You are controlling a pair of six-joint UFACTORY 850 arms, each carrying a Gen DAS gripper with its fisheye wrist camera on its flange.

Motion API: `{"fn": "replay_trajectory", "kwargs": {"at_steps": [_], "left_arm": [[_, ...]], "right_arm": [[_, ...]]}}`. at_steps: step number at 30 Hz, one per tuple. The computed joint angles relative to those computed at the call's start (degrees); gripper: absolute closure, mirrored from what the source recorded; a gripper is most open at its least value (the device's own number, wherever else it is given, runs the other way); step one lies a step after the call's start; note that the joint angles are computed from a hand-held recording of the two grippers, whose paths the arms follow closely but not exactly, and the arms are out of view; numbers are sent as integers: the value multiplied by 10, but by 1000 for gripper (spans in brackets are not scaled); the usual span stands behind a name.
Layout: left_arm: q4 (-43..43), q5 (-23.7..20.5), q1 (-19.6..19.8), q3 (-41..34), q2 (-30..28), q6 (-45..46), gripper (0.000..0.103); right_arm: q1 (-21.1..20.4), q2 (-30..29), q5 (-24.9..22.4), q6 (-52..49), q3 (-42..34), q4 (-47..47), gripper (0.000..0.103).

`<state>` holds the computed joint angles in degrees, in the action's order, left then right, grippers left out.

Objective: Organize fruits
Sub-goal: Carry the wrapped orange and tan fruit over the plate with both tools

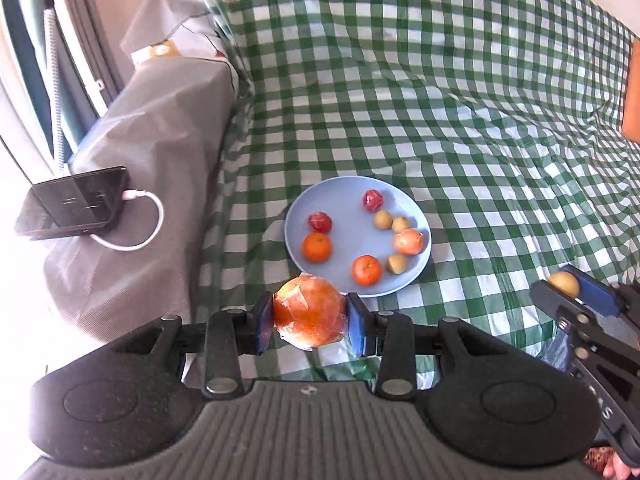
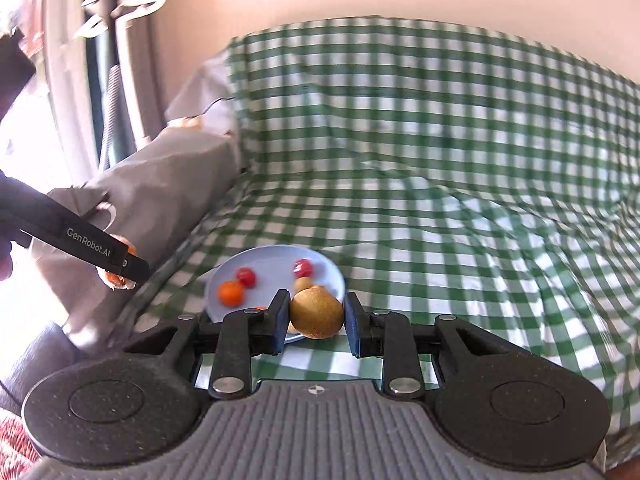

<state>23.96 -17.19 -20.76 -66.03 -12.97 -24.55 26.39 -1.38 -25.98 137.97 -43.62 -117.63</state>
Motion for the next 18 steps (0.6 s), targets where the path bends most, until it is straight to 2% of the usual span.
{"fn": "replay_trajectory", "kwargs": {"at_steps": [5,14,18], "left_arm": [[19,5,-3,18,13,-24,61],[48,-37,-12,-40,-39,-49,61],[33,-54,-12,-74,-70,-30,61]], "right_arm": [[8,-4,13,-50,-13,28,73],[-3,-21,34,-71,-27,40,73],[-15,-41,49,-61,-43,30,73]]}}
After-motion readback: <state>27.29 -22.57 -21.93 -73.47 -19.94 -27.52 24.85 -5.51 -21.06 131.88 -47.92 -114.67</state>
